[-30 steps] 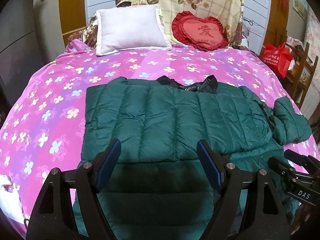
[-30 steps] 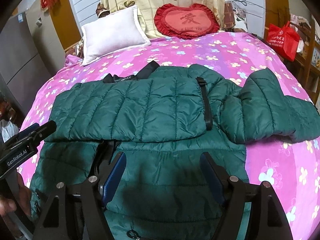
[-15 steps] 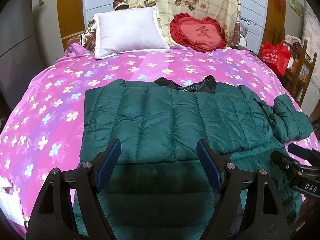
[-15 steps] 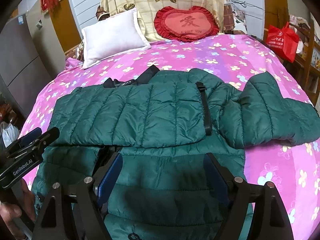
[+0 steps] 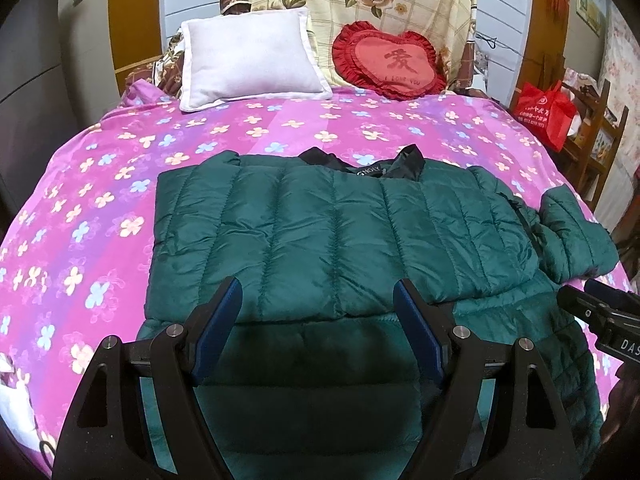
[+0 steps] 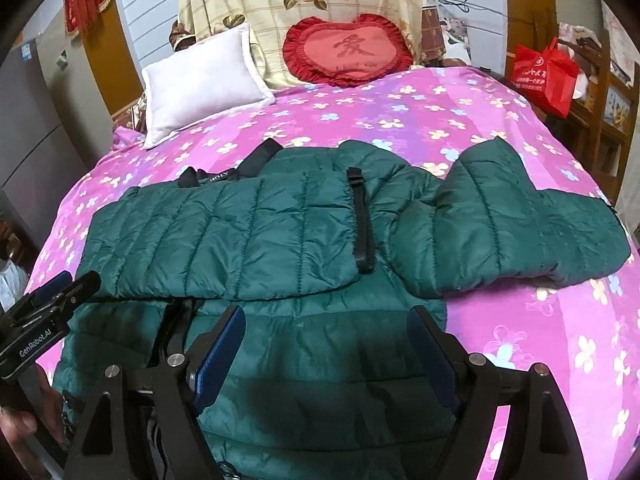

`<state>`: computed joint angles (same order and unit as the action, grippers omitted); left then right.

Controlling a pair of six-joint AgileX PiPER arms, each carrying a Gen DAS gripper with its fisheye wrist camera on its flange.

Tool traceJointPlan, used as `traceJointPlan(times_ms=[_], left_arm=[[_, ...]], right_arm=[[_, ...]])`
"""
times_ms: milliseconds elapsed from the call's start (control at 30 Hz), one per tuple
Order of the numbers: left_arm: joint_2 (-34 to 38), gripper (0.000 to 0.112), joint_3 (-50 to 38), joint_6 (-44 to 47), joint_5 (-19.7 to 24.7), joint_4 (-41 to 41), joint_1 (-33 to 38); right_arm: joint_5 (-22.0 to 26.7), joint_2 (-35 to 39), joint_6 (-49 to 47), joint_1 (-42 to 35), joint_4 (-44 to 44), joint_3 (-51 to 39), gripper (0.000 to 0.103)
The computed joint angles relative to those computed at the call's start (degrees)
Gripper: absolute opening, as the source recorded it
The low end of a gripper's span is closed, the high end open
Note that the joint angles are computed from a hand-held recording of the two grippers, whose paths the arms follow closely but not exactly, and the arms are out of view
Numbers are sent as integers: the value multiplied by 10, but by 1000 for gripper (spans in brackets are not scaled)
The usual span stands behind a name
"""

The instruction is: Fold large clothes

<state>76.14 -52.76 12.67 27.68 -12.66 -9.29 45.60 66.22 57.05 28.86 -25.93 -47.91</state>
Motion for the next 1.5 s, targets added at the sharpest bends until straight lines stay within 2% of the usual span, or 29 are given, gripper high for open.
traceJointPlan(times_ms=[433, 767, 1233, 1500], left_arm=[[17, 79, -6, 15, 9, -22, 10], [33, 79, -22, 97, 32, -114, 42], [40, 79, -21, 124, 32, -145, 52], [53, 79, -33, 220, 76, -259, 79]], right_arm=[[8, -37, -45, -55, 15, 26, 81], [16, -75, -108, -126, 39, 43, 81], [0, -102, -269, -303, 108, 48, 81], [-25, -79, -374, -426, 164, 45, 81]])
